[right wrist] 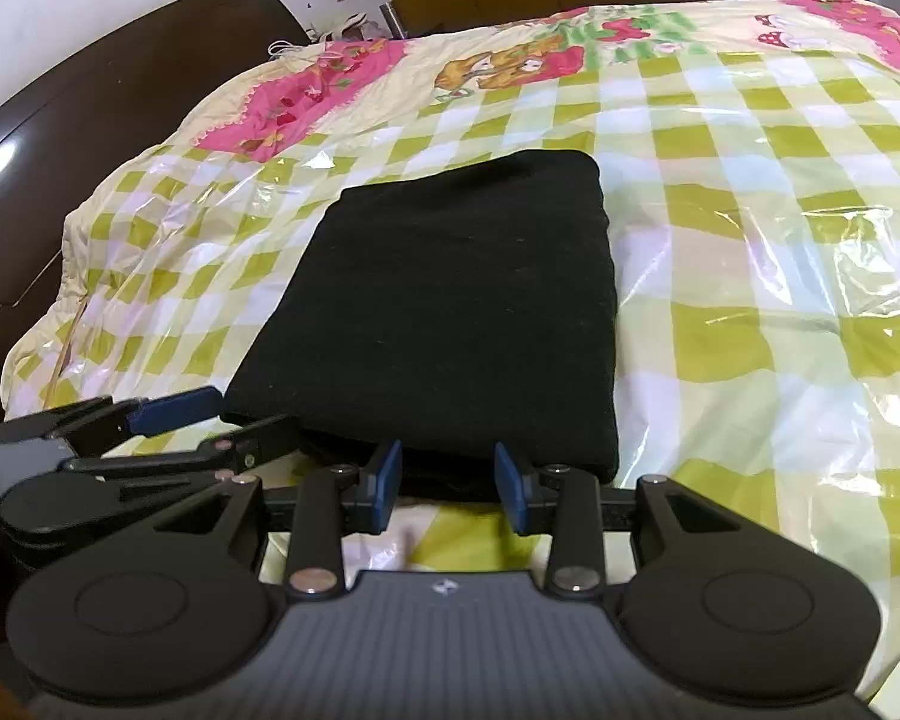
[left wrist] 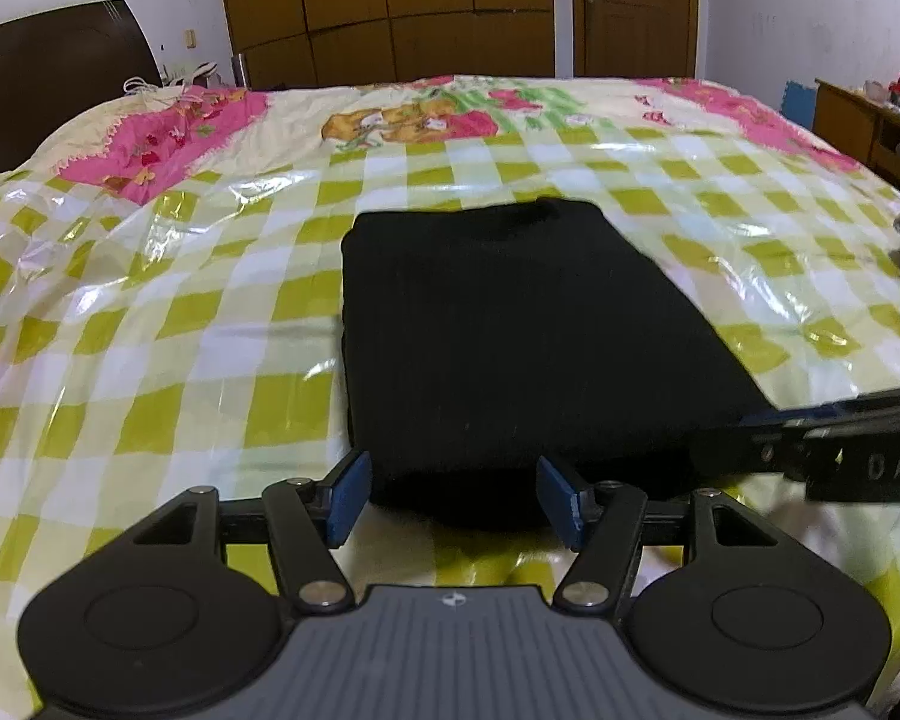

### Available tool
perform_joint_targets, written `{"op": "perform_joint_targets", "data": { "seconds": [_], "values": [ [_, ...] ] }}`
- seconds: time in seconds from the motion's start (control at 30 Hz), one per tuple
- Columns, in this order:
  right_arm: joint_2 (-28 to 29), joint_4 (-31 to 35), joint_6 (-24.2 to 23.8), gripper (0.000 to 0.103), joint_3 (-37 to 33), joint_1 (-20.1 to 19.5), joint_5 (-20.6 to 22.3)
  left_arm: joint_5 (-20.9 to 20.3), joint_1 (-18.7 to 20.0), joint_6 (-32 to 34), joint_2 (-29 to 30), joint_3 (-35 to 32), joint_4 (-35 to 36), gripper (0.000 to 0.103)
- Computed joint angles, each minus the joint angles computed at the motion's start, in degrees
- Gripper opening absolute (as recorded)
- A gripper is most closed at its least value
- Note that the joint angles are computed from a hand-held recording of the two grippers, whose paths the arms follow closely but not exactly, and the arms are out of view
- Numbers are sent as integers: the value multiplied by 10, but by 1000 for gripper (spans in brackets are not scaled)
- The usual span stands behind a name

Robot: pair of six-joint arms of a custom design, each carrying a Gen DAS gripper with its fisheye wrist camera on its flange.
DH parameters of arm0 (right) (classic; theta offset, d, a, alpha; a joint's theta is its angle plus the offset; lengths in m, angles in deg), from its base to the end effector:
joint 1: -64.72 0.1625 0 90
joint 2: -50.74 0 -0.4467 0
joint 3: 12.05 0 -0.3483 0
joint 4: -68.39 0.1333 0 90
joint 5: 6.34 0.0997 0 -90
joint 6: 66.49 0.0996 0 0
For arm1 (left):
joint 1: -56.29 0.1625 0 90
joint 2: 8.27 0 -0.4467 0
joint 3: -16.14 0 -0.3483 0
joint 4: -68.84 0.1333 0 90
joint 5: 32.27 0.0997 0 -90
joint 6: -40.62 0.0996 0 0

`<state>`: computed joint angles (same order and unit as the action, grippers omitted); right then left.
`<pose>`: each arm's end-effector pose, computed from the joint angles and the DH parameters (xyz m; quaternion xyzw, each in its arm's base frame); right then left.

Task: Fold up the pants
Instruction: 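Lower the folded black pants onto the quilt and open both grippers, then pull both grippers back from the folded pants stack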

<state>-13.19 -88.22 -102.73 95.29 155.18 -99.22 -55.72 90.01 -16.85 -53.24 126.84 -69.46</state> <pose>0.1329 -0.5791 0.2722 0.3035 -0.9311 0.1837 0.0852 -0.3265 -0.4880 0.0930 0.0745 0.8272 -0.3850 0.4025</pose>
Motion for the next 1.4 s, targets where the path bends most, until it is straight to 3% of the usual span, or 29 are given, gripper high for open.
{"op": "perform_joint_targets", "data": {
  "seconds": [0.27, 0.53, 0.63, 0.87, 1.03, 1.4],
  "values": [
    [1, -10, 0, 36, 5, -1, -6, -22, -3, -23, -8, 19, -24, 73],
    [4, -35, -14, 35, 12, 0, -25, -25, -11, 24, 5, 31, -109, 74],
    [5, -45, -16, 36, 16, 1, -37, -32, -10, 29, 9, 34, -132, 79],
    [8, -76, -31, 36, 25, 5, -68, -14, -12, -28, 21, 7, -29, 87],
    [11, -80, -35, 36, 25, 6, -82, -6, -14, -21, 22, 13, -46, 93],
    [15, -98, -44, 36, 28, 8, -101, -3, -9, -34, 27, 2, -13, 102]
  ]
}}
